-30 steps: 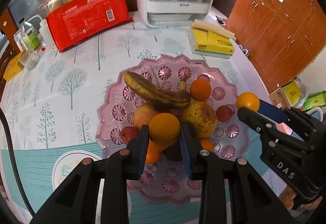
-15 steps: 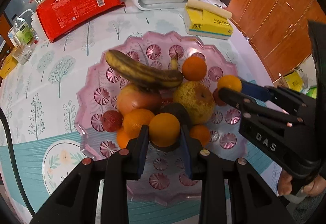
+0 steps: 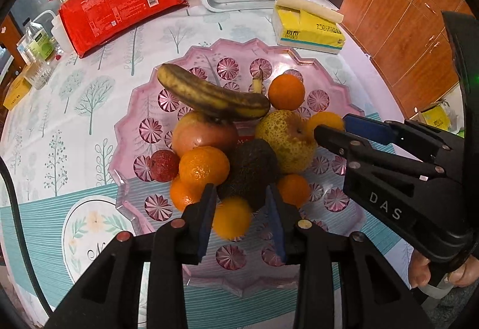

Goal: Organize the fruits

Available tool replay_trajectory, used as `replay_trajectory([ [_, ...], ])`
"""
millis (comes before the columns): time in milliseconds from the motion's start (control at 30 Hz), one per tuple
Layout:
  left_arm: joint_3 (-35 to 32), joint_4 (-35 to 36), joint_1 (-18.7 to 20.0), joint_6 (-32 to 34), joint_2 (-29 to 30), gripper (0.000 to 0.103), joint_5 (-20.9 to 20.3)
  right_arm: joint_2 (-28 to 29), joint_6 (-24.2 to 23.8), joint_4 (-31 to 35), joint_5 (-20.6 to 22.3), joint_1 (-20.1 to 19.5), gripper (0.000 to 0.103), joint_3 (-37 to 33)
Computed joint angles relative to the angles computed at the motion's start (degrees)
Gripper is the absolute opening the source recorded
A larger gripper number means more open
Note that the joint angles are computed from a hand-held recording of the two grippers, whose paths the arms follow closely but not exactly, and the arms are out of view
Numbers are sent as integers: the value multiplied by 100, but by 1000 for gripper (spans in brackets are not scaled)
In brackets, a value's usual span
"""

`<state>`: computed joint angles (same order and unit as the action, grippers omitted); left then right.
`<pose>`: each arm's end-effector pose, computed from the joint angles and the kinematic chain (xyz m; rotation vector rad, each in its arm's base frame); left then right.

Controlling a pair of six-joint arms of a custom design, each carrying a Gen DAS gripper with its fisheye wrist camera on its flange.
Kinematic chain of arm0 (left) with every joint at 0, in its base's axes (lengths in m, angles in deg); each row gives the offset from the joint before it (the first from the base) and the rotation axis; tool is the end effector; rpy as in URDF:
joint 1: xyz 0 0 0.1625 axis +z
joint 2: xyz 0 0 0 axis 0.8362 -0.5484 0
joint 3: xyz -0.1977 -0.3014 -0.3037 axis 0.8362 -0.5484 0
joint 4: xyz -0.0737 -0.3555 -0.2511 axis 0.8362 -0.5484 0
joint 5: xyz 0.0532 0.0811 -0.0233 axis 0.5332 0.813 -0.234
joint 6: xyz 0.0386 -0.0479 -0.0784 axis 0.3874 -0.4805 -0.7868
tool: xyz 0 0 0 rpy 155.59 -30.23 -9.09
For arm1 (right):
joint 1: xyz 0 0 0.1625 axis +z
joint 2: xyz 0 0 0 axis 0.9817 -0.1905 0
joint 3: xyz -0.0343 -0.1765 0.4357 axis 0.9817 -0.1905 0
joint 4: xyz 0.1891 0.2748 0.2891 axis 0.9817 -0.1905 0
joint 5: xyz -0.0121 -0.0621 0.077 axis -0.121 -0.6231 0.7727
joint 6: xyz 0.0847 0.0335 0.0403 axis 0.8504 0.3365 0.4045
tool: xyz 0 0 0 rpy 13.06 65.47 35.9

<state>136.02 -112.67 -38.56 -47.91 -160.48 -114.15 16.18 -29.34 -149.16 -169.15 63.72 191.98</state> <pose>-0.1497 -0.2417 0.3562 0.4020 2.4248 -0.3424 0.4518 -0.2561 0.0411 0.4675 -2.4573 0.4855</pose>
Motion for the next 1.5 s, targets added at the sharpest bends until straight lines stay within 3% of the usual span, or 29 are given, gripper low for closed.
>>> replay_trajectory([
  [67,-6,38,-34,-46,-4,37,4,-5,-29,-22,15,17,36,-7],
  [267,-44,238,-180,-265,-75,60,64,-1,-69,-65,46,83,38,-32],
  [367,-73,384,-258,-408,-106,75,96,7,-60,-66,41,105,44,-48],
  [567,-116,626,-277,-663,-172,86,89,29,4,-25,41,128,49,-70],
  [833,-133,929,-399,-987,-407,88,-52,55,146,62,20,197,57,-87],
  [1033,-176,1323,-671,-1229,-605,90,-200,69,541,268,-70,381,66,-109],
  [1233,-230,1595,-881,-1422,-789,94,-329,79,973,484,-107,544,68,-151],
  [1500,-485,2517,-1757,-2109,-1174,101,-606,76,1635,908,-193,900,69,-306],
])
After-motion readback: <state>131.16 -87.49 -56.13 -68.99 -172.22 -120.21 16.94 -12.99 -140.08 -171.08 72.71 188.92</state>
